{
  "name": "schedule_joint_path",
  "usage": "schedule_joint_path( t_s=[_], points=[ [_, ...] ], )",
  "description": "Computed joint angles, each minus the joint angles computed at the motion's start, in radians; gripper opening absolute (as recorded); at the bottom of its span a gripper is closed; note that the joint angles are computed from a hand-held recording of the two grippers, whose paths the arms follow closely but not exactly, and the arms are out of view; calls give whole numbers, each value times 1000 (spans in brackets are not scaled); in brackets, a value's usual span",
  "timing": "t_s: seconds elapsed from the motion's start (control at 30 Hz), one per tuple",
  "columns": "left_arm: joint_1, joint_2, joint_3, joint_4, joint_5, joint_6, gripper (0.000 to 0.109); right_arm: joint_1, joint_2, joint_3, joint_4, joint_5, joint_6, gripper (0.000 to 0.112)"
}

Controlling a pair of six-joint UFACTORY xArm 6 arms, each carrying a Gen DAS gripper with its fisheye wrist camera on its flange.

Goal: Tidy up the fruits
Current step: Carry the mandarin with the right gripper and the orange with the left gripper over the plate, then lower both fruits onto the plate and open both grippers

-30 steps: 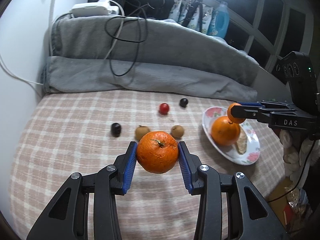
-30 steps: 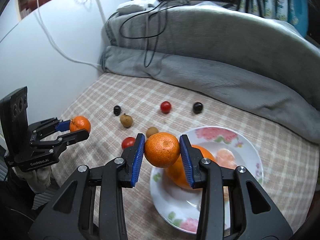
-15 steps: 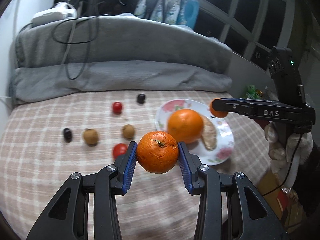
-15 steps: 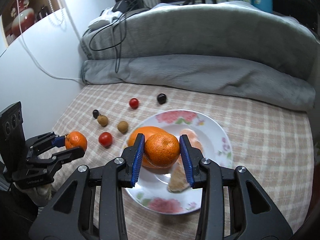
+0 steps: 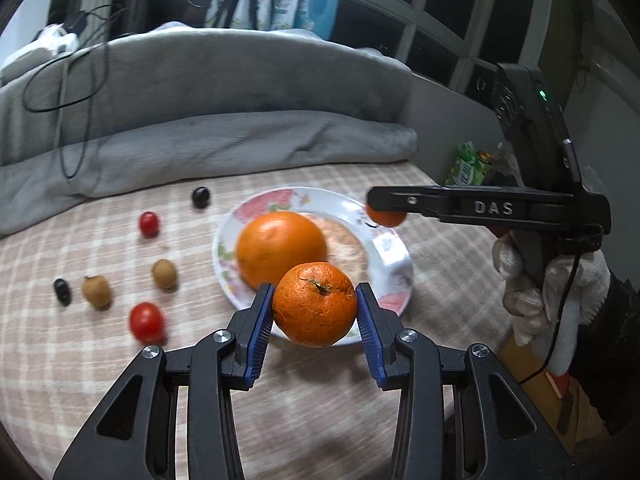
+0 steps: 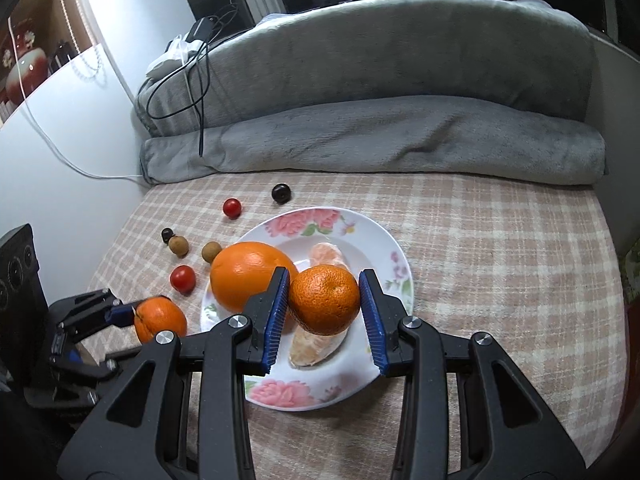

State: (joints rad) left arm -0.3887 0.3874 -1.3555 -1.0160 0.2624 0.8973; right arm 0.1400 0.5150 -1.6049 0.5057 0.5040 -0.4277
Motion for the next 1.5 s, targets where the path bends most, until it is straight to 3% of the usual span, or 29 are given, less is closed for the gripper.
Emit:
schedule_joint_path(
  t_s=[0.5, 0.97, 1.0, 1.07, 1.13, 1.3, 1.4, 1.5],
  points=[
    [-33, 59, -62, 140, 17, -104, 40, -22, 47, -50, 22, 34, -15, 38],
    [-38, 85, -89, 173, 4, -125, 40, -23, 75, -89, 47, 60, -42, 38],
    [-39, 86, -92, 169, 1, -121, 44, -23, 74, -90, 52, 64, -47, 38],
    [-39, 85, -94, 143, -5, -97, 47, -21, 72, -87, 47, 57, -43, 42],
    [-41, 86, -99, 127, -10, -81, 47, -20, 67, -80, 60, 40, -48, 59],
    [-43, 84, -95, 124, -21, -75, 52, -19, 55, -71, 65, 18, -42, 60],
    [-44, 80, -91, 107, -24, -60, 59, -16, 45, -55, 58, -10, -34, 80],
    [-46, 70, -81, 88, -31, -34, 68, -13, 37, -45, 49, -29, -20, 84]
  ],
)
